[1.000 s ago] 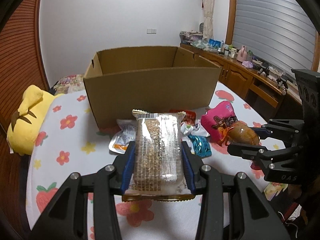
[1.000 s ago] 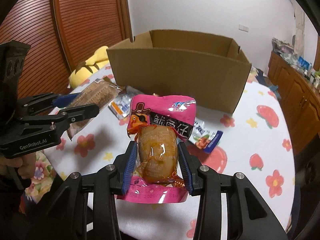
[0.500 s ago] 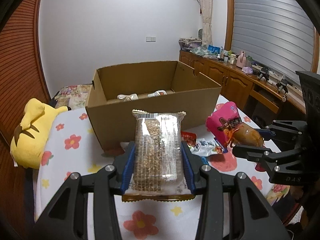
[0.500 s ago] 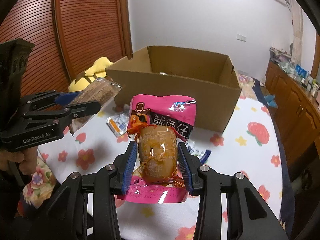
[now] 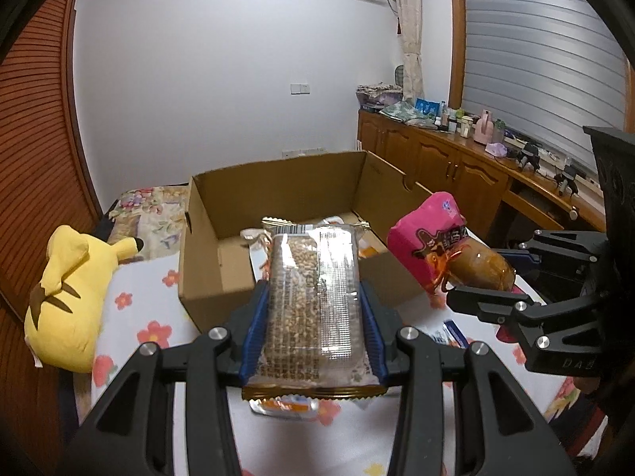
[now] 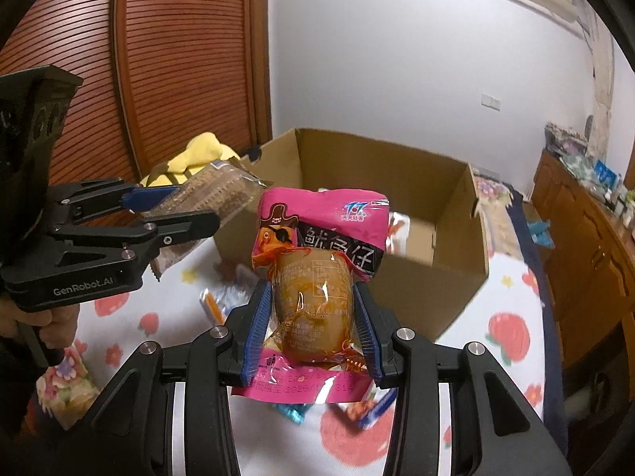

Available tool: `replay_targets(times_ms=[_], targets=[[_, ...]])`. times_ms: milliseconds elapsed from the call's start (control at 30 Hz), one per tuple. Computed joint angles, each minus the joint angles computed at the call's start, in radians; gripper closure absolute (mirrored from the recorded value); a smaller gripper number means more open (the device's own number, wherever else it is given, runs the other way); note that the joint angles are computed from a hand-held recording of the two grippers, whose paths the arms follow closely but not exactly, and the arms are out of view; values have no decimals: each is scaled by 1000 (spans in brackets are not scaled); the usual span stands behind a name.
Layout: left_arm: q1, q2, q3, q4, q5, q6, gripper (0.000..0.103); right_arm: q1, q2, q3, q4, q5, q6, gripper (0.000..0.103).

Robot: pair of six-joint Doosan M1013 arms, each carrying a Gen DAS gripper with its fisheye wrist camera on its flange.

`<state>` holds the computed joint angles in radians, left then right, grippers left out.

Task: Organize snacks
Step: 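Lift both held snacks and carry them over the cardboard box, then open both tools to drop the wafer pack and pink snack into the box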

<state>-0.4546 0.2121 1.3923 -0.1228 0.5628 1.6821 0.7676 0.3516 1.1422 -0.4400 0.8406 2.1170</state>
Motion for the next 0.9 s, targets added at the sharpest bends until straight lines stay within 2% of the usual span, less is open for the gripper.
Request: replay_targets(times_ms=[433,900], targets=[[19,118,-167,64,94,-32,61,-76,80,-130,124,13,-180,61],[18,224,-304,98,189,-33,61,-129,143,-209,209,65,-254,61]])
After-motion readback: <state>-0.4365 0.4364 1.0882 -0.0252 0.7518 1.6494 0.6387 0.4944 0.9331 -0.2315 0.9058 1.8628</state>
